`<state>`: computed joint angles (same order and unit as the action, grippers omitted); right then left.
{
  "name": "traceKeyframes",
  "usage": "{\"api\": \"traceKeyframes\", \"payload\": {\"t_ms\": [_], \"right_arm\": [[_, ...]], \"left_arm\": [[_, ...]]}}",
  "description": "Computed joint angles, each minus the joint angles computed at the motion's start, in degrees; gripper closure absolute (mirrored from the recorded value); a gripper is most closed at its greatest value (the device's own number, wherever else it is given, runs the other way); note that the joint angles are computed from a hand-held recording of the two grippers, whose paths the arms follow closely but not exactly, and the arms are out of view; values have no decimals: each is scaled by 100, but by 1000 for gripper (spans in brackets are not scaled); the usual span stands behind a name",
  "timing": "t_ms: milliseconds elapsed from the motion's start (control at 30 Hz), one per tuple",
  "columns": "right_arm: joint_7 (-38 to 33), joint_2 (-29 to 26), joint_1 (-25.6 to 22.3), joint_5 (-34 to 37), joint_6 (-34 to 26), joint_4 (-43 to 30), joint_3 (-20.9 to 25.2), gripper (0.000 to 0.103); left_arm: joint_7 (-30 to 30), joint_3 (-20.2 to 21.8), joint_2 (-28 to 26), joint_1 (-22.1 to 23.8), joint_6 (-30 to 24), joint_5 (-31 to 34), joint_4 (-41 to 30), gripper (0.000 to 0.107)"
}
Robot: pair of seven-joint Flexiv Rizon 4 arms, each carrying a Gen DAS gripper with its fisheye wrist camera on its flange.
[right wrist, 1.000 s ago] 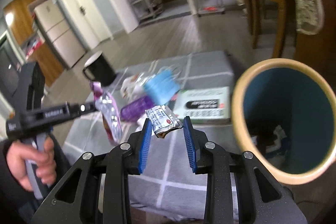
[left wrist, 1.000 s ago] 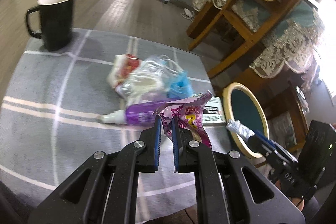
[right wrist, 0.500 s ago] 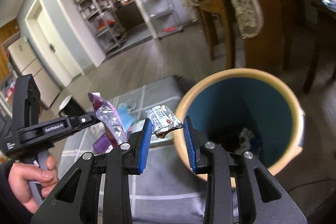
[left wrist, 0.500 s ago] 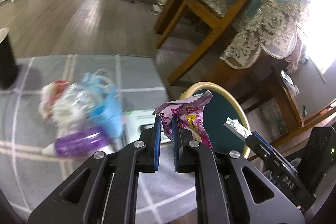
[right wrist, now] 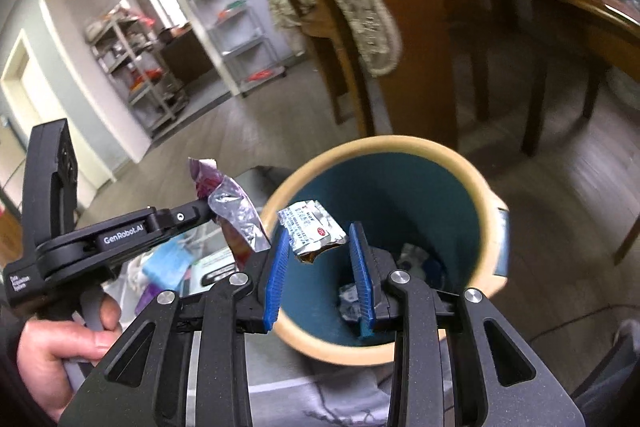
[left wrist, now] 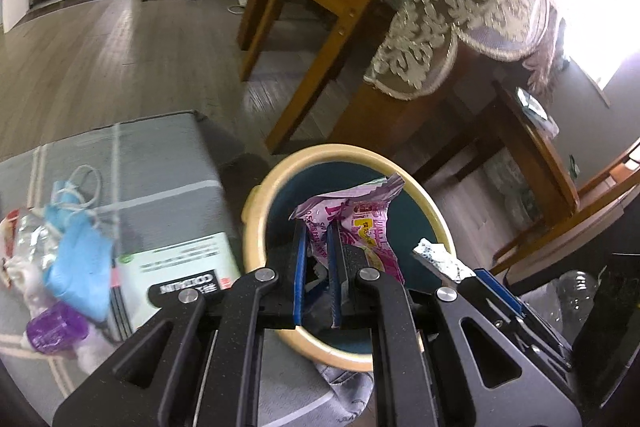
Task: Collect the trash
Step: 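Carry the pink wrapper and blister pack over the teal bin and open both grippers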
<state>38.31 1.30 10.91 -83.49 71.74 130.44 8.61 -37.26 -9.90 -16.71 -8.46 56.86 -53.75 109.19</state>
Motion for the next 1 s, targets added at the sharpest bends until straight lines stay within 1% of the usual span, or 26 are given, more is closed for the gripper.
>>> {"api": "traceKeyframes", "payload": {"t_ms": [200, 367, 433, 467, 500, 567, 633, 700, 767, 800, 833, 867, 933, 1000], "right_arm": [[42, 95, -42, 168, -125, 129, 20, 70], [72, 120, -47, 325, -136, 203, 39, 70], [72, 117, -54, 335, -121, 211, 34, 70], [65, 107, -63, 324, -102, 205, 23, 70], [63, 105, -63, 328, -106, 205, 25, 70], [45, 95, -69, 336, -84, 204, 19, 70], [1, 64, -76, 363, -61, 184, 6, 70], [-115, 27, -64, 484, -42, 172, 8, 70], [-274, -24, -27, 665, -77, 148, 24, 69], [-381, -54, -7, 791, -82, 138, 28, 69], [-462, -82, 9, 892, -63, 131, 27, 66], [-484, -110, 17, 923, -32, 120, 15, 61], [-459, -130, 31, 918, -17, 116, 3, 56], [-502, -158, 49, 926, 5, 93, -6, 47]], "left_arm": [[-221, -46, -244, -60, -134, 349, -211, 98], [-417, -72, -431, -87, -250, 792, -369, 98], [-495, -73, -453, -60, -319, 879, -390, 94], [-479, -91, -440, -34, -327, 854, -372, 86], [-469, -94, -426, -16, -313, 841, -355, 77], [-379, -112, -370, 29, -238, 742, -283, 72], [-336, -81, -333, 42, -161, 757, -255, 71], [-220, -66, -266, 75, -39, 713, -186, 61], [-141, -53, -207, 115, 30, 627, -132, 55], [-112, -41, -182, 139, 28, 595, -117, 55], [-91, -23, -156, 161, 8, 583, -107, 55], [-72, 8, -122, 184, 0, 580, -86, 53], [-9, 36, -80, 217, 3, 536, -56, 48], [130, 67, -6, 261, 35, 446, 14, 44]]}}
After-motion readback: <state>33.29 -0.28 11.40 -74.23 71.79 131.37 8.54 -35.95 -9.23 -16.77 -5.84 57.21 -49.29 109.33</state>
